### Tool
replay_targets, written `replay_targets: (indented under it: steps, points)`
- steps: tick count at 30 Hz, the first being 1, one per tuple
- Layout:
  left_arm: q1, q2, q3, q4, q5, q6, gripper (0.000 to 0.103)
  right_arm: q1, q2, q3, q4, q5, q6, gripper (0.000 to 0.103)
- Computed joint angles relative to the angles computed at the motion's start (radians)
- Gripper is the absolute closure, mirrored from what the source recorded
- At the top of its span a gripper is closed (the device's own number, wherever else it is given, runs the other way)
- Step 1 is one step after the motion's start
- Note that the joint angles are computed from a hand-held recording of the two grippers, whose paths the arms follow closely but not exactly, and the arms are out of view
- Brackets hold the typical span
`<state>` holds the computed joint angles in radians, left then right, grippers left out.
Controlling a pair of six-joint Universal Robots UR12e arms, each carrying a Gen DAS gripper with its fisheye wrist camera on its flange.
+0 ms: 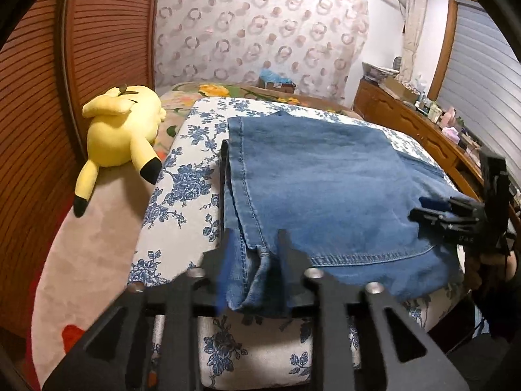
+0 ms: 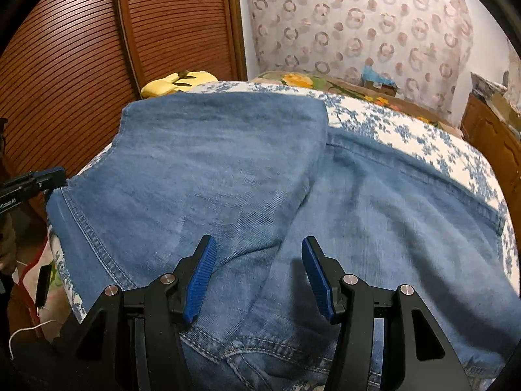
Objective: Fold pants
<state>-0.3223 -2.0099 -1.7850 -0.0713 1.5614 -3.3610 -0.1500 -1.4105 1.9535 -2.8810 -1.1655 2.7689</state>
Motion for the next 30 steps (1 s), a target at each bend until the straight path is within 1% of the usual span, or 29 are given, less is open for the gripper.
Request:
replay_targets:
  steps: [1,2,3,4,8,10,17,21,22,24,25,27,30]
  points:
    - [0.000,-0.001,0.000,0.005,0.001,-0.002,0.049,-0.001,0.000,0.003,-0.001,0.002,0.006,0.046]
    - [0.000,-0.002,0.000,0.012,0.004,-0.002,0.044,-0.004,-0.002,0.006,-0.004,0.008,0.012,0.046]
    - [-0.001,-0.003,0.002,0.014,0.008,0.003,0.033,-0.007,-0.004,0.011,-0.010,0.014,0.016,0.046]
    - [-0.002,-0.005,0.004,0.016,0.003,0.013,0.025,-0.010,-0.009,0.018,-0.014,0.019,0.016,0.046]
    - [-0.008,-0.012,0.015,0.019,-0.006,0.013,0.025,-0.024,-0.037,0.045,-0.019,0.039,0.010,0.046]
    - [-0.017,-0.016,0.024,0.020,0.002,0.017,0.025,-0.032,-0.050,0.053,-0.015,0.049,0.002,0.046]
    - [-0.041,-0.034,0.062,-0.011,-0.001,0.050,0.025,-0.063,-0.080,0.088,0.002,0.115,-0.030,0.047]
    - [-0.052,-0.047,0.083,-0.033,-0.009,0.062,0.025,-0.074,-0.078,0.087,0.030,0.160,-0.044,0.061]
    - [-0.054,-0.052,0.088,-0.039,-0.010,0.067,0.025,-0.077,-0.078,0.090,0.031,0.169,-0.046,0.062]
    - [-0.059,-0.059,0.099,-0.053,-0.008,0.076,0.025,-0.081,-0.076,0.088,0.039,0.191,-0.051,0.074]
    - [-0.061,-0.063,0.104,-0.059,-0.003,0.082,0.025,-0.082,-0.077,0.088,0.044,0.202,-0.058,0.077]
    - [-0.066,-0.072,0.114,-0.073,0.016,0.091,0.025,-0.085,-0.078,0.087,0.059,0.221,-0.076,0.093]
    - [-0.070,-0.085,0.128,-0.111,0.051,0.093,0.025,-0.101,-0.095,0.109,0.032,0.251,-0.072,0.098]
